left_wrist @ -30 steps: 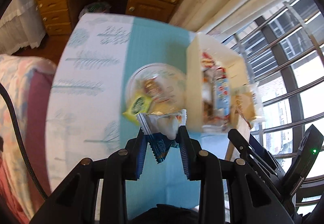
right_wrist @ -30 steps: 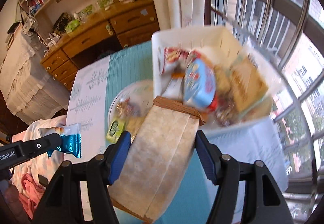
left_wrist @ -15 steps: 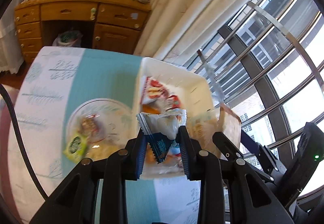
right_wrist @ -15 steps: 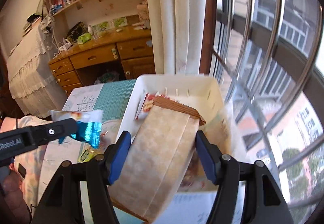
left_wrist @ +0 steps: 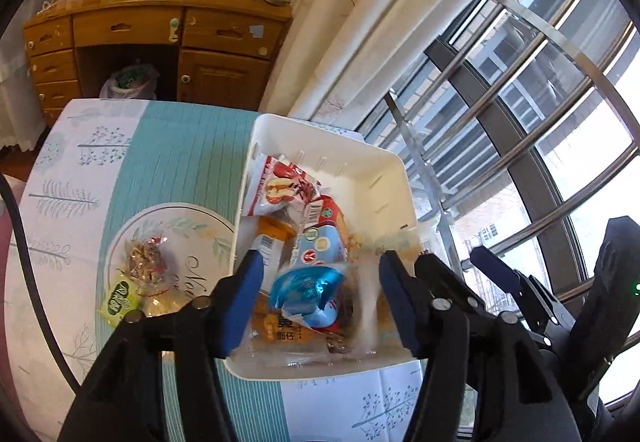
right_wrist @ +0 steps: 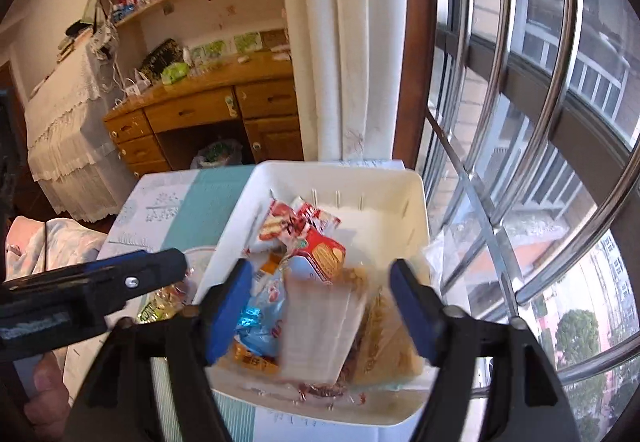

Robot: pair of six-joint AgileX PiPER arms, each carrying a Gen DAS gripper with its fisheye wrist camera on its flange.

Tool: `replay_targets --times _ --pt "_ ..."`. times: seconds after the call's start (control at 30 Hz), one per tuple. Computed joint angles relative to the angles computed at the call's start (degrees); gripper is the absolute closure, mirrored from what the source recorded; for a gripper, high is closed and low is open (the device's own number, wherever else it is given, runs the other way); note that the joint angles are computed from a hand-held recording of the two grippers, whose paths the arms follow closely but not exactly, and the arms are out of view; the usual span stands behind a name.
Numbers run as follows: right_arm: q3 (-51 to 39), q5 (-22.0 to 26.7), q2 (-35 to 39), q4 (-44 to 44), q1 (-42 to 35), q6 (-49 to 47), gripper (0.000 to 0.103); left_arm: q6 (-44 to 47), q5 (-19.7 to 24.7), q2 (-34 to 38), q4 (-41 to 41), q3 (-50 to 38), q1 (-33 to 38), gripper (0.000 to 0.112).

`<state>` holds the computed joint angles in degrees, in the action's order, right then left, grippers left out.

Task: Organize snacks
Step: 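Drop the blue candy into the basket with the left gripper while the right drops the paper-wrapped bar, then withdraw both tools from the basket toward the plate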

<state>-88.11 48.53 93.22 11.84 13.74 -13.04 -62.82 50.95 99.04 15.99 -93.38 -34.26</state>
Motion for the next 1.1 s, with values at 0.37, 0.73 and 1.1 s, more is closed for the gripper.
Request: replay_targets --times 0.37,0.73,1.1 --pt "0.84 1.99 -0.43 2.73 0.19 0.38 0.020 -4.17 6.23 -3.76 0.82 2.96 -0.82 0.043" --pt "4.42 2.28 -3.78 3.95 4.39 6.55 0.020 -4.43 10.22 -14.82 1.23 12.71 -2.78 0.038" --pt "6.52 3.43 -6.21 -5.30 15.83 27.96 0.020 6.43 12.74 -29.43 -3.90 22.35 0.79 0.030"
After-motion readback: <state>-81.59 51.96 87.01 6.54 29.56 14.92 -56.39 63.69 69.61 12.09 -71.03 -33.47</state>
